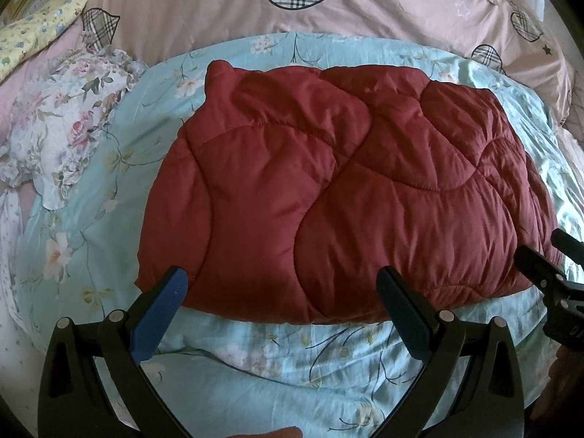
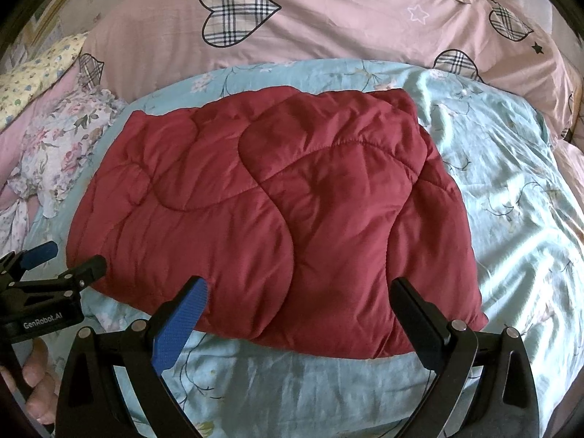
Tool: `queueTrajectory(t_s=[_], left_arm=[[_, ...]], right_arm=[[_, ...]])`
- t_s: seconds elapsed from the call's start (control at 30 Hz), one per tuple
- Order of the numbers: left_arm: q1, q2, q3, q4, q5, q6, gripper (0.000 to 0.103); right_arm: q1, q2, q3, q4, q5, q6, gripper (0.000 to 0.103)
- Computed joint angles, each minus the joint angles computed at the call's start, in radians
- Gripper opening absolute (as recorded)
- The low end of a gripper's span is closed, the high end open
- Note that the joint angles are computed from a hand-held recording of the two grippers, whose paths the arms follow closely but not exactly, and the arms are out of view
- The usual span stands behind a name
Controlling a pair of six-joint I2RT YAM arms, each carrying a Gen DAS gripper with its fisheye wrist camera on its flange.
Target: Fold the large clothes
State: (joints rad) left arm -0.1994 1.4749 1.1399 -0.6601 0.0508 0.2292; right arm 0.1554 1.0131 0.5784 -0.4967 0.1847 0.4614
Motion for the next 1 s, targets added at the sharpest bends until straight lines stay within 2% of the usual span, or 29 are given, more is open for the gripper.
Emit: queueTrajectory(t_s=[1.0], left_arm=[[-0.008,-0.026,-0.016,0.024,-0.020,0.007,0.103]], right_arm=[[0.010,-0.014,0.008,-0.014,0.001,0.004,0.100]])
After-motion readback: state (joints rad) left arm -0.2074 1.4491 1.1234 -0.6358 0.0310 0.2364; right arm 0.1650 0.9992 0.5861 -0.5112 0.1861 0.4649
